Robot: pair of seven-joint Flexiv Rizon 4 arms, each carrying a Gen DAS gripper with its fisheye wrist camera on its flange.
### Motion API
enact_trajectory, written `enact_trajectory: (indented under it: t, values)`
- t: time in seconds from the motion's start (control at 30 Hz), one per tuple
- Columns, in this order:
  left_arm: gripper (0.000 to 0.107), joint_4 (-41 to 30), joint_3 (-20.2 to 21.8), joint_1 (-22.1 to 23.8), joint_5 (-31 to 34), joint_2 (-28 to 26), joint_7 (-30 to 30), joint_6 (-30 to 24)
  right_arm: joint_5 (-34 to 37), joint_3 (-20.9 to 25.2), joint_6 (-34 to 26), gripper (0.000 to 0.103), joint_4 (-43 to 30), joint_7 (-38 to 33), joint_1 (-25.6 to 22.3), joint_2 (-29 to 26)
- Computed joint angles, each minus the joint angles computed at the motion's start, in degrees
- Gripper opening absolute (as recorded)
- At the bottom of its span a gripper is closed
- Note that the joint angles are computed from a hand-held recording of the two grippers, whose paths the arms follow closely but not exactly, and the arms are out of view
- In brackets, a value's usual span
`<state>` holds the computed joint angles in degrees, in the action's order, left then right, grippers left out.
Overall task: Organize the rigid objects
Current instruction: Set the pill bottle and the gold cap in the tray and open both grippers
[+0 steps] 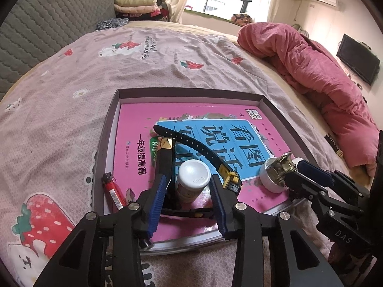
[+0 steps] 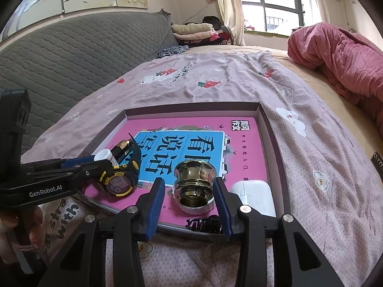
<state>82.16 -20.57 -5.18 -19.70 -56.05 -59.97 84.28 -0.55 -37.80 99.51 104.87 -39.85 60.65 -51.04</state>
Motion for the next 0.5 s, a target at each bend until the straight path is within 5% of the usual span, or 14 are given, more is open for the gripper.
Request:
enact_trajectory:
  t: [0.17, 0.27, 0.5]
  values:
    - [0.040, 1.11, -0.74, 0.58, 0.25, 0.51, 0.22, 1.00, 0.75, -1.16, 0.40, 0.048, 0.72, 0.28, 1.00, 0.08]
    - [0.053, 2.05, -1.06, 0.87, 0.52, 1.01, 0.08, 2.36, 1.25, -2.18, 0.36, 0.048, 1.17, 0.38, 1.83, 0.01]
    - [0.063, 4.84, -1.82, 1.70, 1.82, 2.77, -0.60, 5.06, 1.98, -3.58, 0.47, 0.049, 2.37, 0.49, 3.34, 0.19]
